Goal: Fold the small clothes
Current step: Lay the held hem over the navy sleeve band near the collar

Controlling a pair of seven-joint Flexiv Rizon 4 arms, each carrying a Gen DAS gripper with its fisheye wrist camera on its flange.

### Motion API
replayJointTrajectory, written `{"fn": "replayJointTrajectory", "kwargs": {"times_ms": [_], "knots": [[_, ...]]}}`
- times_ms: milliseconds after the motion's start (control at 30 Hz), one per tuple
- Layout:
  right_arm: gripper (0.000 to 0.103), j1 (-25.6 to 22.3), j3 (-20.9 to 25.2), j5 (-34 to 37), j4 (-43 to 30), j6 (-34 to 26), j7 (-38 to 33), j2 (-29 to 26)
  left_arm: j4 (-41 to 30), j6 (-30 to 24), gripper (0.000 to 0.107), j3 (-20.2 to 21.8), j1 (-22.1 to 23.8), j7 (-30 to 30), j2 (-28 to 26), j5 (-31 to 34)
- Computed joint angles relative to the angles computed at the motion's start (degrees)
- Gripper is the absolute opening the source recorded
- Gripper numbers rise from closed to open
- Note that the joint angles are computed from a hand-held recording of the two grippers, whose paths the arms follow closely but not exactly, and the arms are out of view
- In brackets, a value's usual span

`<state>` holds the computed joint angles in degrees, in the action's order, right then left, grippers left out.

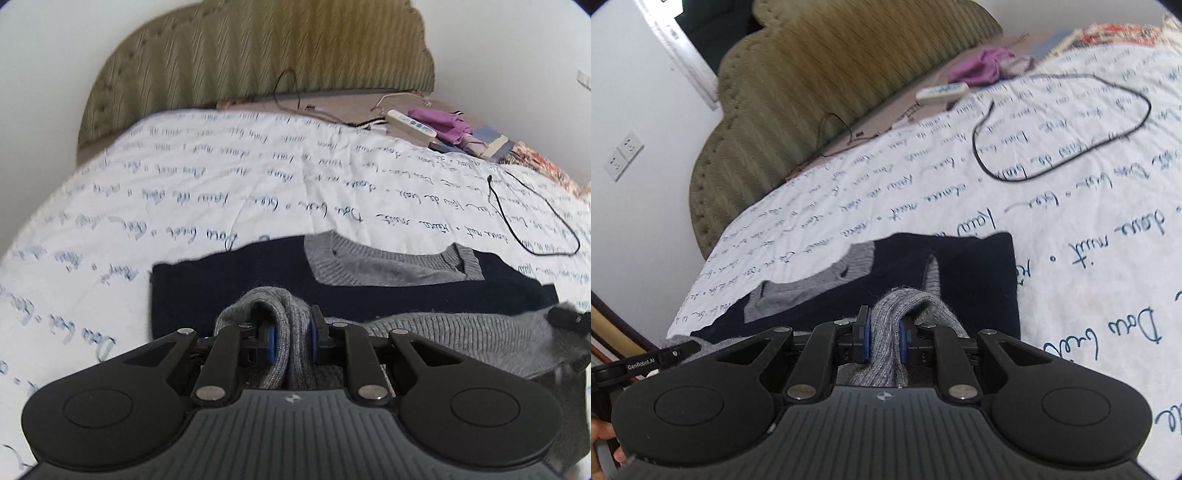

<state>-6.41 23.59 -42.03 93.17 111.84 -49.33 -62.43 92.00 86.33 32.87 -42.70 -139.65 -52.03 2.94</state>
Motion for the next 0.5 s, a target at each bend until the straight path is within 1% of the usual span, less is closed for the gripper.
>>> {"fn": "replayJointTrajectory", "kwargs": {"times_ms": [100, 133, 167, 233, 267, 333, 367, 400, 433, 500], "knots": [[0.019, -2.49, 3.81, -2.24, -2.23, -3.84, 0.8, -2.28, 1.43, 1.71, 0.018, -4.58, 3.91, 1.01, 1.25, -1.29], [0.022, -3.77, 6.09, -3.04, -3.17, -5.83, 0.49, -3.37, 1.86, 2.3, 0.018, -6.01, 5.12, 1.87, 1.71, -1.62], [0.023, -5.16, 8.65, -3.6, -4.06, -7.94, -0.12, -4.55, 2.34, 3.05, 0.018, -7.54, 6.39, 2.81, 2.17, -2.03], [0.032, -7.9, 14.13, -4.06, -5.83, -12.7, -1.6, -7.03, 3.9, 5.6, 0.018, -12.08, 10.18, 4.91, 3.3, -3.44], [0.034, -9.82, 18.11, -4.52, -6.9, -15.45, -3.16, -9.08, 4.76, 6.96, 0.018, -15.15, 12.77, 6.07, 3.89, -4.25], [0.042, -13.05, 25.84, -4.37, -8.93, -21.08, -6.78, -13.13, 6.92, 10.21, 0.018, -22.99, 19.39, 7.98, 4.96, -5.82], [0.045, -14.43, 29.72, -3.73, -10.02, -23.99, -8.68, -15.28, 8.19, 12.23, 0.018, -27.54, 23.31, 8.65, 5.26, -6.41], [0.05, -15.63, 33.43, -2.74, -11.11, -26.59, -10.52, -17.44, 9.15, 14.05, 0.018, -31.52, 26.78, 9.18, 5.21, -6.8], [0.052, -16.35, 36.29, -1.53, -12.21, -28.39, -11.88, -19.23, 10.11, 15.78, 0.018, -35.81, 30.54, 9.69, 5.0, -6.87], [0.052, -16.72, 39.39, 0.77, -14.07, -30.2, -13.47, -21.39, 11.73, 18.91, 0.018, -42.79, 36.66, 10.2, 4.09, -6.89]]}}
